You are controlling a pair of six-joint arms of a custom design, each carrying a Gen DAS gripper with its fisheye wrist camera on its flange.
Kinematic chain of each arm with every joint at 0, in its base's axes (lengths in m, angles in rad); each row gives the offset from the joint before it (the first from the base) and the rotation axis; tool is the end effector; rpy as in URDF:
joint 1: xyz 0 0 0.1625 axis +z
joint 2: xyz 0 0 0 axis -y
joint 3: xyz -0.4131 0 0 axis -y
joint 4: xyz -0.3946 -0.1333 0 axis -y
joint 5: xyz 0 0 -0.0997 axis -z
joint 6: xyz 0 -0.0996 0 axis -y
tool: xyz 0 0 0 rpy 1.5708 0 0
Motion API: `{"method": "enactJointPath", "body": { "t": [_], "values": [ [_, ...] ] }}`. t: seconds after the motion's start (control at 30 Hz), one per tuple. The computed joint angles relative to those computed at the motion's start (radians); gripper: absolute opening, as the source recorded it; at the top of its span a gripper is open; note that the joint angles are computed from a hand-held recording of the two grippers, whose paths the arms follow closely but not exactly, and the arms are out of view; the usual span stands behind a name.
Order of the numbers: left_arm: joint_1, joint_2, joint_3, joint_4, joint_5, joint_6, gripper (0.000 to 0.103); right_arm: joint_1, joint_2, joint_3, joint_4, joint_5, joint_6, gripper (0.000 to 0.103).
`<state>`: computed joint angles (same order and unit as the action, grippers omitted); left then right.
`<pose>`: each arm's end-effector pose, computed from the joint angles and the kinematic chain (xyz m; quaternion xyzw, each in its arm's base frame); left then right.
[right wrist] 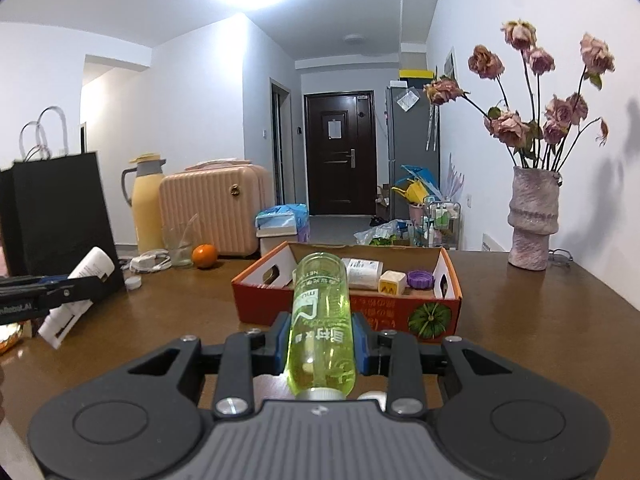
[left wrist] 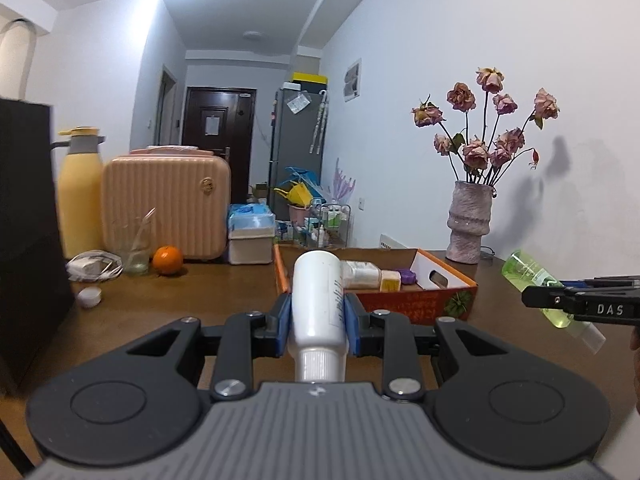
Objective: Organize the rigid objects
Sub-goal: 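Lower the spray bottle into the box and open the left tool while the right tool lowers the green bottle, then withdraw both tools from the box toward the two white caps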
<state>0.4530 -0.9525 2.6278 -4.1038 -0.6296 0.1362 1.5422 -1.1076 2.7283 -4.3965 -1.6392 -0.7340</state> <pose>-0.1832 -0.3270 0.1437 0.3229 0.7670 -0.5212 0.1890 0.1181 -0.2968 0.1955 0.2663 -0.7794 0.5152 0.2369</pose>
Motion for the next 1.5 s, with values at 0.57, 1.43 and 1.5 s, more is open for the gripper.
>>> {"method": "enactJointPath", "body": {
  "t": [0.57,1.43,1.5],
  "values": [
    [0.426,0.21,-0.818,0.758,-0.312,0.22,0.028,0.026,-0.033,-0.613,0.782,-0.19,0.111,0.03],
    [0.472,0.242,-0.943,0.941,-0.222,0.186,0.05,0.059,0.238,-0.929,0.796,-0.561,-0.059,0.031],
    [0.455,0.204,-0.889,0.905,-0.218,0.181,0.056,0.072,0.193,-0.885,0.797,-0.542,-0.044,0.034]
  ]
}}
